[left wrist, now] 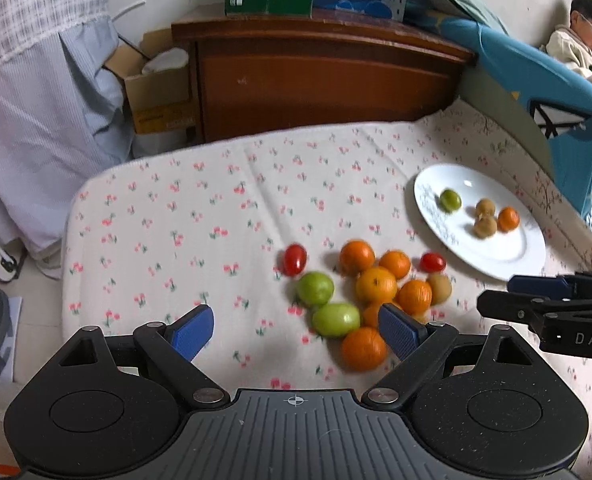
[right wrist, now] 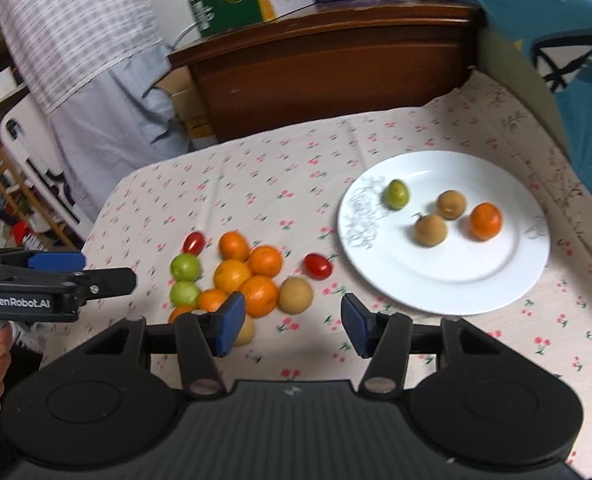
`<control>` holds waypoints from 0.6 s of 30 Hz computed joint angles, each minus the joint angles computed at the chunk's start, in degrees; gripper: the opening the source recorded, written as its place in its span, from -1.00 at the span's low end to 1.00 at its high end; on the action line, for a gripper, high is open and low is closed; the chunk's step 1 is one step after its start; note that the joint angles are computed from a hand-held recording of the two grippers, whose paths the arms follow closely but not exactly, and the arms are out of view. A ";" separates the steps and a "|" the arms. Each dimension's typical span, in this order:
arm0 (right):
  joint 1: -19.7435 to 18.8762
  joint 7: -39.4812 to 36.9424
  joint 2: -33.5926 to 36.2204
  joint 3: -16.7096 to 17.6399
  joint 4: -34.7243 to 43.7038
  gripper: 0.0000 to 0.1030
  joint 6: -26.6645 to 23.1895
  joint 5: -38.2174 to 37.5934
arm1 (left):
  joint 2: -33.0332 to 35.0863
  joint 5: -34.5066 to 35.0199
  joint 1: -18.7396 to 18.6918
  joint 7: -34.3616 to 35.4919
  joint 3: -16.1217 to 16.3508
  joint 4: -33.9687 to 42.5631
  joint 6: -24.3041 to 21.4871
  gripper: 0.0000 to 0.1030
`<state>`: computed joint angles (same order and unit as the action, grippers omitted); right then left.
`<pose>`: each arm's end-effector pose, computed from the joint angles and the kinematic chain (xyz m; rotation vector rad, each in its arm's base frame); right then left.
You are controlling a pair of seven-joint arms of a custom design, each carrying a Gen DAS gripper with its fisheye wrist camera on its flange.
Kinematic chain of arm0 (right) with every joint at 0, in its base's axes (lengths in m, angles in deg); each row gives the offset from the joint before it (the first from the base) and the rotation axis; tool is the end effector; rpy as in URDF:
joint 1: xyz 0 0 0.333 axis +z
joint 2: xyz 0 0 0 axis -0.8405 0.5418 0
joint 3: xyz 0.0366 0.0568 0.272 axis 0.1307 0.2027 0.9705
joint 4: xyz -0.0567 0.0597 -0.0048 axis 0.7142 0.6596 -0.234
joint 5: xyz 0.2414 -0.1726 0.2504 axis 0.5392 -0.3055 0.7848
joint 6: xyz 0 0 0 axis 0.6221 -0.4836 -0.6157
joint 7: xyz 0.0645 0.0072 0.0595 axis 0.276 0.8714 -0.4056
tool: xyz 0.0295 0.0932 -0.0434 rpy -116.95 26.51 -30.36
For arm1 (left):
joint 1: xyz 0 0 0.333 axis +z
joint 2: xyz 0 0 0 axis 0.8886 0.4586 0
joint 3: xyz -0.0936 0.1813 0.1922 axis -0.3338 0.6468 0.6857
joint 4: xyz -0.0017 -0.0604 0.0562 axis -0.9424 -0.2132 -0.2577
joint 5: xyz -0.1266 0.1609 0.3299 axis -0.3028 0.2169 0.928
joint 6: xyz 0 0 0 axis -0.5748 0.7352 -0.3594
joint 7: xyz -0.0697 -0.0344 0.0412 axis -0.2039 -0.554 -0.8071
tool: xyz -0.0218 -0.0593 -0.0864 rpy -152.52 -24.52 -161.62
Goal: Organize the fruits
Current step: 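Move both tools back from the plate to the fruit pile, then grasp a mandarin orange with the left tool while the right tool grasps a tan fruit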
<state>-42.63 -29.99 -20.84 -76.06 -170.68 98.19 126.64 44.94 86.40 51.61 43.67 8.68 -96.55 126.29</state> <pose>0.5259 0.0934 0.4302 -1.8311 1.4732 -0.3020 0.5146 -0.2443 0.4434 -1.7436 1.9354 -0.7868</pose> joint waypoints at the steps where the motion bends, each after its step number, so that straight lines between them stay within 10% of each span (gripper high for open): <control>1: 0.20 -1.00 0.04 -0.11 0.04 -0.01 -0.64 0.72 | -0.07 -0.43 -0.10 0.77 -0.02 -0.35 -0.02 0.76; 18: -0.41 -6.17 4.78 1.54 3.80 -0.29 -6.28 4.42 | 0.57 -6.47 -1.12 11.51 -0.21 -2.68 0.79 0.75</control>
